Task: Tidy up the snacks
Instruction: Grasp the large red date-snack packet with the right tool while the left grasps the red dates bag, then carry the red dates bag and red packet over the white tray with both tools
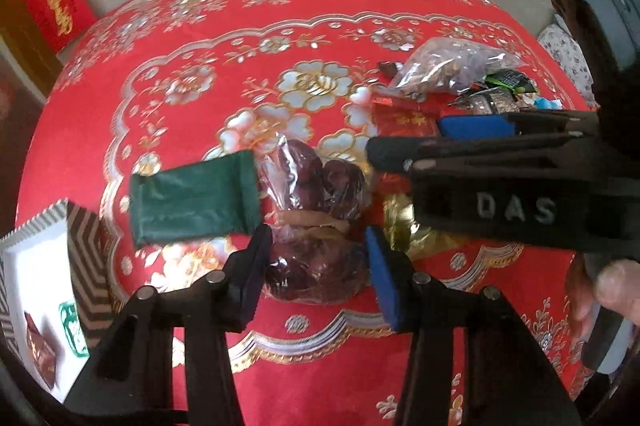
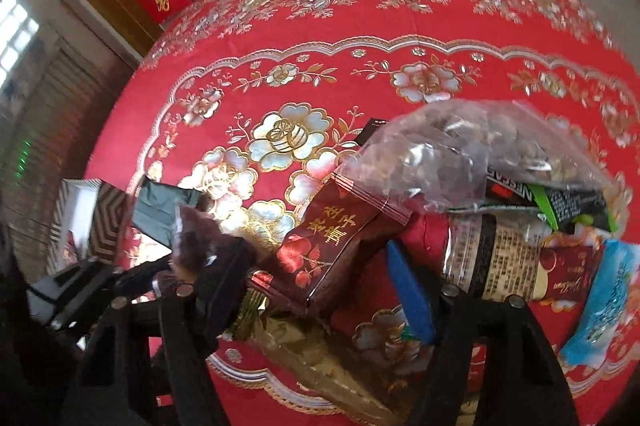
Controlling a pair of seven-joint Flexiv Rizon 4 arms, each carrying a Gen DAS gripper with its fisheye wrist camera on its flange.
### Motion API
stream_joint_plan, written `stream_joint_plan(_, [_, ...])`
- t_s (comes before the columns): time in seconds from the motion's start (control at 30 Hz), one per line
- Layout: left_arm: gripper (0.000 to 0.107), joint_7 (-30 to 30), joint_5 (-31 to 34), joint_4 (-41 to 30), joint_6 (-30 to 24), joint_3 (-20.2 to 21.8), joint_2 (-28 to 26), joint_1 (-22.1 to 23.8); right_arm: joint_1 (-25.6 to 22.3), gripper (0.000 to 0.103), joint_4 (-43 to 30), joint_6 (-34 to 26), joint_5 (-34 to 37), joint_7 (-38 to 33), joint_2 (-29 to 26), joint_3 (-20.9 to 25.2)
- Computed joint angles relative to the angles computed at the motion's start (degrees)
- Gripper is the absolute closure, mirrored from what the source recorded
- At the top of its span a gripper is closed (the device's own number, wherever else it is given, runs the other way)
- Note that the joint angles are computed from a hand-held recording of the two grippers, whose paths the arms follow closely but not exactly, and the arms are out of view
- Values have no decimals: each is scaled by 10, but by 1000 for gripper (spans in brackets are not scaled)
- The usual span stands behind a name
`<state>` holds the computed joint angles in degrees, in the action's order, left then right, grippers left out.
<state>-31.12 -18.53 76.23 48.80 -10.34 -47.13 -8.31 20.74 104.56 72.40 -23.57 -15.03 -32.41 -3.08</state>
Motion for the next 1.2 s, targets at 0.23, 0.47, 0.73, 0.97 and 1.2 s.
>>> stream_joint_plan(0.23, [57,-5,-22,16,-4,-6,12,20,29,61,-16,-77,-67,2,-5,-27])
stream_joint_plan(0.47, [57,2,-49,37,-5,-13,29,39,41,63,54,38,-129,84,15,-69])
stream_joint_plan(0.73, [57,19,-78,65,10,-23,50,51,126,63,114,155,-201,180,41,-190])
stream_joint_plan(0.97, [57,43,-101,97,40,-28,72,61,244,63,147,215,-225,209,53,-326])
stream_joint_plan(1.2, [57,62,-133,128,74,-37,92,76,322,63,156,242,-191,182,47,-394])
